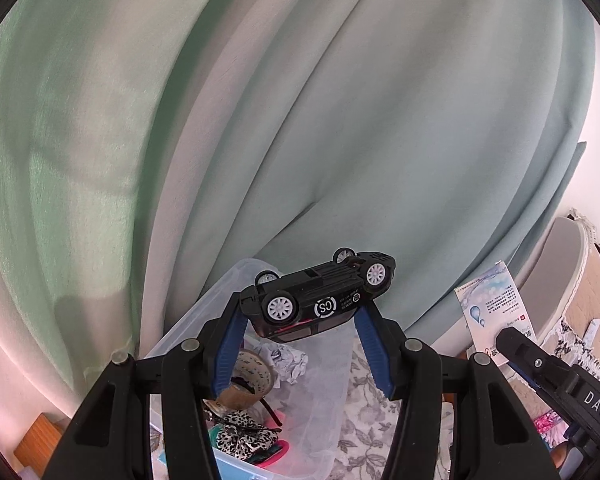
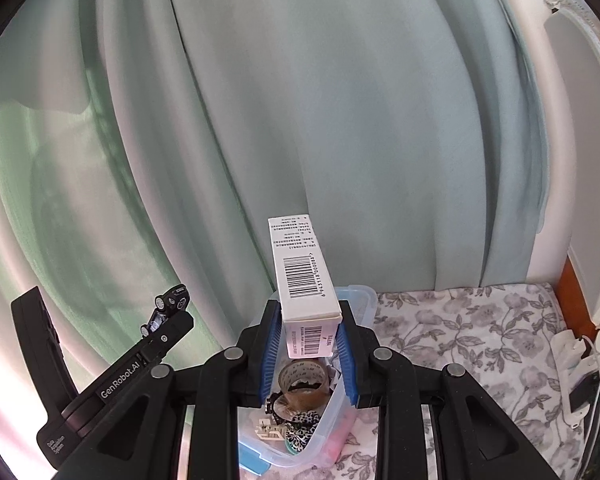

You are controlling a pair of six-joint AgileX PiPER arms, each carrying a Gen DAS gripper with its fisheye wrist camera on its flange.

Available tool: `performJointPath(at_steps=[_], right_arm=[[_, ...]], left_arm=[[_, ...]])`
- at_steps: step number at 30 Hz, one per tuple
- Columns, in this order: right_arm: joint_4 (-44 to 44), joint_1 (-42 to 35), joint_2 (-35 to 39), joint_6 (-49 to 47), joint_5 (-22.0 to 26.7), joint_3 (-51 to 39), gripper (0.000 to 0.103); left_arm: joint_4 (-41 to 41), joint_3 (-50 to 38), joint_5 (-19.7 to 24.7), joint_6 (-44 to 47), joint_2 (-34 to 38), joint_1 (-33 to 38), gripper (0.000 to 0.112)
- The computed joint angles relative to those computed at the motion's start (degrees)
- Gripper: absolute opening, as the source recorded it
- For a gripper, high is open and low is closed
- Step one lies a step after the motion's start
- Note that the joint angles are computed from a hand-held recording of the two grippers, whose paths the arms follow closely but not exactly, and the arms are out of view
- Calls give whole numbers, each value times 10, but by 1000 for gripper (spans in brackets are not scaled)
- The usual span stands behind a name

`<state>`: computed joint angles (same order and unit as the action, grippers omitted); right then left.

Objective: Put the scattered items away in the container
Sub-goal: 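Lift the toy car with the left tool while the right tool carries the medicine box over the box, then open both tools to drop the toy car and medicine box into the clear box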

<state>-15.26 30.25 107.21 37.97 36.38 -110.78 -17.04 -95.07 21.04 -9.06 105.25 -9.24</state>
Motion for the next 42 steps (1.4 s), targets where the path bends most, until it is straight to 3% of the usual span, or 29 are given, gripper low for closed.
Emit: performJointPath(at_steps=[8, 17, 34, 37, 39, 42], right_arm=[[17, 14, 50, -18, 35, -56, 29], [44, 29, 113, -53, 105, -160, 29], [88, 28, 225, -91, 198, -310, 29], [95, 27, 246, -95, 216, -338, 29], [99, 26, 261, -97, 229, -359, 29], [107, 25, 280, -102, 249, -387, 30]], left_arm=[[-36, 7, -1, 25, 20, 16, 56], [-63, 0, 7, 42, 46, 27, 56], [-33, -64, 49, -3, 116, 25, 56], [9, -150, 88, -53, 164, 16, 57], [-15, -148, 125, -24, 141, 40, 57], [-17, -147, 135, -23, 140, 44, 57]])
